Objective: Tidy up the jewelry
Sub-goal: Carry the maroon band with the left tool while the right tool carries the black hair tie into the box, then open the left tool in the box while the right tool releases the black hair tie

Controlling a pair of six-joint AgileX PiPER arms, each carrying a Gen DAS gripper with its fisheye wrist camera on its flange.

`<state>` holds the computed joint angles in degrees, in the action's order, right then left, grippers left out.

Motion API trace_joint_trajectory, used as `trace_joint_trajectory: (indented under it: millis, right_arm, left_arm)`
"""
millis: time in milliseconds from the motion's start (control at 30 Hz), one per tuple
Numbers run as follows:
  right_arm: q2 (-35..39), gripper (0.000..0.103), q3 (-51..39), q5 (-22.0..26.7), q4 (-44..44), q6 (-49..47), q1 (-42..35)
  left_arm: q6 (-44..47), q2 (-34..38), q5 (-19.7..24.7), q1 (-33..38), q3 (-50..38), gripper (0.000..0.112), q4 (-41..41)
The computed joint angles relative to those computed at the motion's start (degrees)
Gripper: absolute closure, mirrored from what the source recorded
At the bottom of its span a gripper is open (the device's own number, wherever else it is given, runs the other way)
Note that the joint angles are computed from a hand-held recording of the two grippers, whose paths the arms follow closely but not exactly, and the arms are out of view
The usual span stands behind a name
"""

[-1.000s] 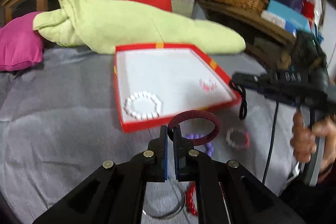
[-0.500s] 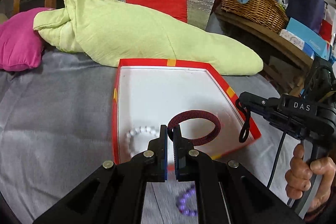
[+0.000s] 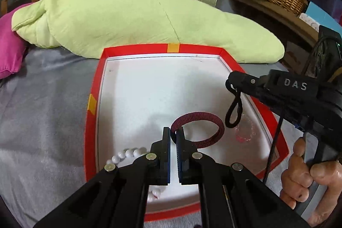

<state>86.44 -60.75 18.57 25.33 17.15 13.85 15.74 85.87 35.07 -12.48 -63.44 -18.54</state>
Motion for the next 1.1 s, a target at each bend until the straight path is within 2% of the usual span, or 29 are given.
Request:
trace_joint_trajectory:
  millis: [67,167,233,300,367,533,633,733,833,900,967,1100]
  right_arm:
    - [1.37,0.094,-0.99,-0.08,-0.09,0.31,-0.45]
    - [2.79,0.091,-1.81,-0.37,1.52,-1.14,-0.92]
    - [3.39,0.091,-1.68,-1.06,6.16,-5.30,-1.37]
    - [3.33,0.091,-1.24,-1.40,9.88,-8.25,-1.75]
    - [2.70,0.081,-0.60,-1.69,10.34,-8.75,-2.02]
    - [-0.25,0.081,0.88,-0.96,4.75,-3.97,-2.69]
    - [-2.62,0.081,1.69,1.32,1.73,-1.58,-3.35]
    - [-4.91,0.081,2.05,3.85,-4.41,3.01,-3.10]
    - [-7.71,0.081,2.71,5.71,-9.09,6.35,-2.64]
    - [-9.79,0.080,3.30,6.75,-11.20,7.86,-2.55]
    - [-11.50,0.074,3.85,7.36,-12.70,9.38,-2.30]
    - [-14.66,0.073,4.91,9.01,-15.71,13.07,-1.36]
  left_arm:
    - [-2.92,1.09,0.18,-1.34,-1.18,0.107,3.62]
    - [-3.93,2.48,1.12,-2.02,-2.35,0.107,4.64]
    - [-4.73,3.06,1.70,-2.33,-2.82,0.106,5.75]
    - [-5.67,3.28,1.92,-2.57,-3.17,0.101,7.02]
    - [-6.66,2.28,1.31,-2.56,-2.50,0.083,8.15]
    - [-7.90,-0.42,-0.07,-1.66,-1.08,0.073,9.41]
    - [-11.17,-2.29,-0.97,-0.79,-0.15,0.063,12.33]
    - [-15.70,-4.64,-1.25,0.32,1.17,0.060,16.55]
    - [-17.64,-7.37,-1.33,1.86,2.88,0.052,18.36]
    - [-17.39,-9.20,-1.32,3.06,4.03,0.050,18.58]
    - [-18.36,-10.89,-1.22,3.57,5.25,0.048,20.25]
    - [-16.39,-14.19,-0.25,5.53,7.92,0.047,19.83]
